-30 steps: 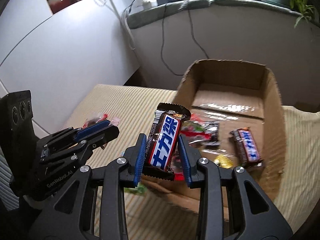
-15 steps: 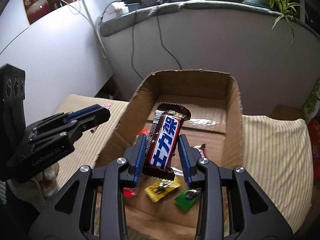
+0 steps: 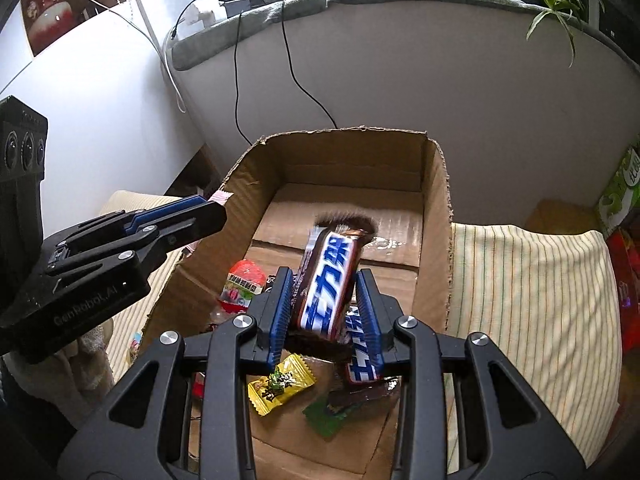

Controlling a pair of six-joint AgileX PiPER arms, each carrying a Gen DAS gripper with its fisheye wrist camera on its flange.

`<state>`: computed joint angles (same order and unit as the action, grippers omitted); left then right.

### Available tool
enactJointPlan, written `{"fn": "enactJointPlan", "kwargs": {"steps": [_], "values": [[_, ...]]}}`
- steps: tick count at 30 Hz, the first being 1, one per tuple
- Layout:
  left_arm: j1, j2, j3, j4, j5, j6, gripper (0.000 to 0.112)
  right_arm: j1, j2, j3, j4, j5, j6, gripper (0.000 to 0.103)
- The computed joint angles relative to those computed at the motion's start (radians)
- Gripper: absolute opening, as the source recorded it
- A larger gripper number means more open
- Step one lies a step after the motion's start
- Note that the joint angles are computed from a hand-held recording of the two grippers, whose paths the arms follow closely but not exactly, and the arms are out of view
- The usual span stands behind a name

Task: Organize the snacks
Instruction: 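Carry both snacks over the box and open both grippers to drop them, then grasp the green candy with the left gripper while the right gripper grasps the yellow candy pack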

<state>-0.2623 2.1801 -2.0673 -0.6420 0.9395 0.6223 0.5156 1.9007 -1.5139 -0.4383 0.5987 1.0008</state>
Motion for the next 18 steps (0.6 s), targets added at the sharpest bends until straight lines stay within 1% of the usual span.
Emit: {"fn": "enactJointPlan", "kwargs": {"steps": [3,4,5,6,7,8,13,18], "values": [[-0.003,-0.001,-0.002,0.005,0.001,-0.003,0.025,0.001,-0.005,0.002,-0.010,0.003,0.005,0.034],[-0.003,-0.003,0.000,0.006,0.000,-0.002,0.030,0.000,-0.005,0.001,-0.011,0.004,0.005,0.035],[-0.003,-0.007,0.003,0.006,-0.002,-0.003,0.033,0.000,-0.005,0.001,-0.013,0.006,0.006,0.041],[-0.002,-0.012,0.011,0.004,-0.005,-0.002,0.039,0.003,-0.006,0.001,-0.022,0.007,0.013,0.046],[0.000,-0.019,0.020,-0.001,-0.011,0.004,0.040,0.007,-0.009,0.006,-0.037,0.006,0.026,0.054],[0.001,-0.024,0.027,-0.002,-0.016,0.007,0.040,0.009,-0.012,0.011,-0.047,0.004,0.035,0.058],[0.019,-0.048,0.051,-0.019,-0.015,0.018,0.040,0.026,-0.025,0.016,-0.070,0.015,0.058,0.059],[0.048,-0.091,0.103,-0.047,-0.017,0.047,0.040,0.052,-0.049,0.026,-0.100,0.021,0.095,0.063]]}}
